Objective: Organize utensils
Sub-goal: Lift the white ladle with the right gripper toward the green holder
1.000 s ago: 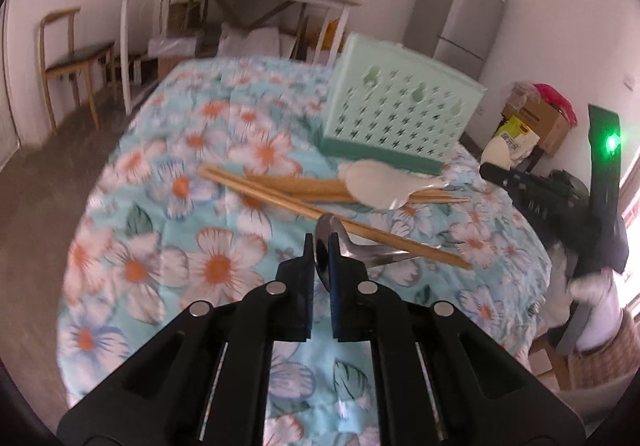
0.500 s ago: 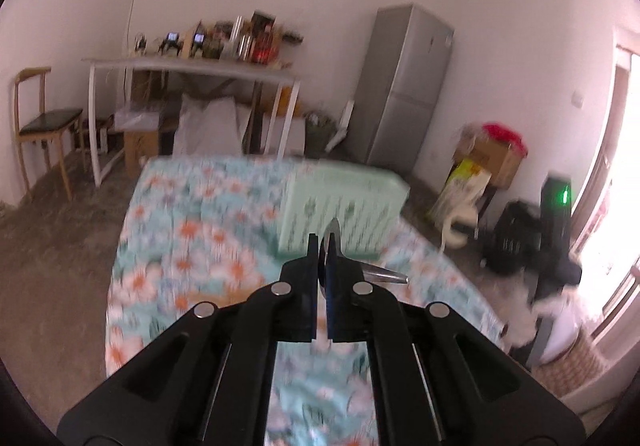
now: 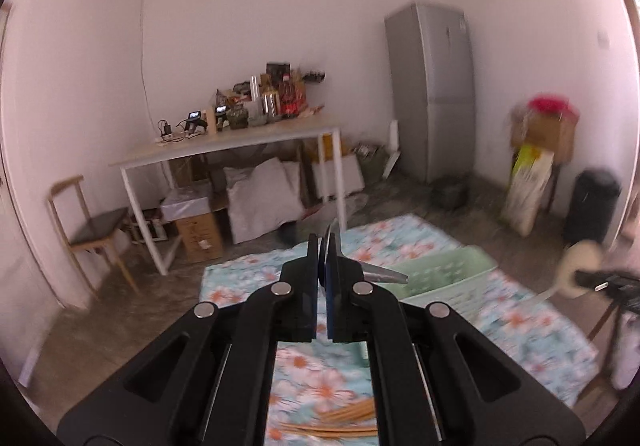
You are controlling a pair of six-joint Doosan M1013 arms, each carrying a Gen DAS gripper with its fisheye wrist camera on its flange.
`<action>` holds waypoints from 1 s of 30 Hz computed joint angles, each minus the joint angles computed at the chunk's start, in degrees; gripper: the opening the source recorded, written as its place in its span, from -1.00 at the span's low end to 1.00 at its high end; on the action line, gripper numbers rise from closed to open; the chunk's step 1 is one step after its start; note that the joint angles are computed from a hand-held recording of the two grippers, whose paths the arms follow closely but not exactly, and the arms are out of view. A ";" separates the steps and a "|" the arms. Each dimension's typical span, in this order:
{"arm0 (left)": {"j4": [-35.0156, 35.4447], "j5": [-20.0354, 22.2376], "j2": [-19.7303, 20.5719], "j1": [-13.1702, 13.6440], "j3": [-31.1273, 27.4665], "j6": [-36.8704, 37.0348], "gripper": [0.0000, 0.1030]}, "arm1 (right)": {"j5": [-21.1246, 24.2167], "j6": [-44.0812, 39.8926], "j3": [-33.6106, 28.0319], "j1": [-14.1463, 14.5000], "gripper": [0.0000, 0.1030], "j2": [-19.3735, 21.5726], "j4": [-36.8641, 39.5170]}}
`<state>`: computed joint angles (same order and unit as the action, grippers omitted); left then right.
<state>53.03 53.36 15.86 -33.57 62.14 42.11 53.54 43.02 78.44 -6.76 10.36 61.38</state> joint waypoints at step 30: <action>-19.02 -13.22 2.54 6.56 1.93 -3.07 -0.13 | 10.48 -3.08 -9.09 -2.56 -0.90 5.60 19.32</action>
